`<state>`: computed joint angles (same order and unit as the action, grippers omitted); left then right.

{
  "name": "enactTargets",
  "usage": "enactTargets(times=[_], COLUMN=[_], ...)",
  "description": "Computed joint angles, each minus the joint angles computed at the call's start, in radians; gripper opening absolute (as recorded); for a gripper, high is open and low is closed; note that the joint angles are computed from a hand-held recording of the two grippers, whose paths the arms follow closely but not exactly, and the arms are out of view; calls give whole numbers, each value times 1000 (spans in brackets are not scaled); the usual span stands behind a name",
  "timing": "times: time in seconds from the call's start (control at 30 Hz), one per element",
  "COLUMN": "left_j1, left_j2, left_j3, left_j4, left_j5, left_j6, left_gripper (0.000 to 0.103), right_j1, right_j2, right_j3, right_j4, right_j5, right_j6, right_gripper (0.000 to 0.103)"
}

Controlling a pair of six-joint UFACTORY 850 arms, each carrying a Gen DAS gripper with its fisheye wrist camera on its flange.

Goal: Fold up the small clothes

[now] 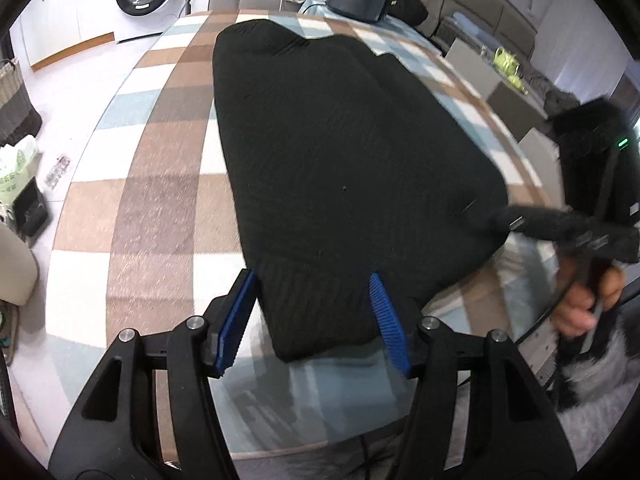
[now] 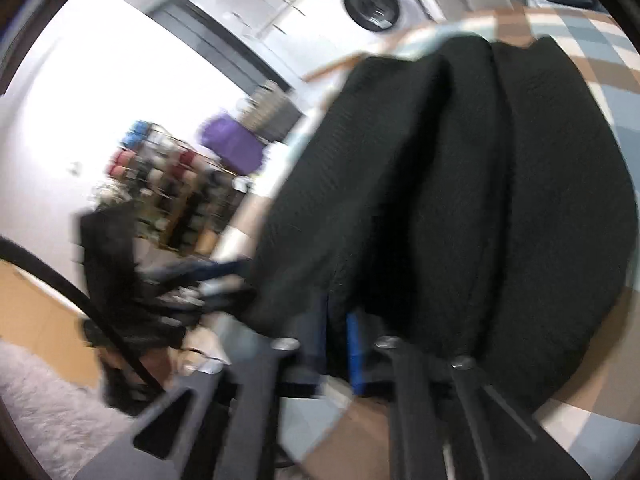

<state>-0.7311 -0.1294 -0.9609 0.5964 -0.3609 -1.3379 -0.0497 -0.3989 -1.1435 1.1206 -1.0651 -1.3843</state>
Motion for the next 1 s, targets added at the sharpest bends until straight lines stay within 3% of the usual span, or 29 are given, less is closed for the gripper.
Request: enactTargets(times=[0.07,0.17,0.2,0.27,0.33,0.43,0.53,0.67,0.87,0.9,1.0], left_j1=[0,4,3,3,8,21,40,65,93,96,105], left_j2=[7,14,16,26,38,47,40,24,-3,-6,-14], left_j3=[13,26,27,31,38,40,32,16,-6,-9,-13], left_j4=[-22,-25,-14,26,76,152,190,229,221,224,237], left_j5=[8,23,22,24,36,45,44,55,64,64,68], left_j6=[10,2,-11,-58,-116,-208,-273,-326,-317,-319,-335], left_gripper=[56,57,57,57,57,57,57,57,57,57,57], right_j1=[4,38,41,25,2,-5,13,27,52,53,77], right_j2=[14,14,7,12,23,21,-25,-87,-169,-180,-204], right_j3=[9,4,-1,-5,-5,-29,-83,-146,-244,-259,-302], right_j4=[13,-110,-120,-84,-2,12,-44,-19,-16,-19,-55], right_j5=[6,147,146,110,88,180,245,203,212,212,248], right_j6=[-19,81,97,82,42,100,241,282,340,350,425], right_gripper=[8,8,8,12,24,34,34,34,34,32,15])
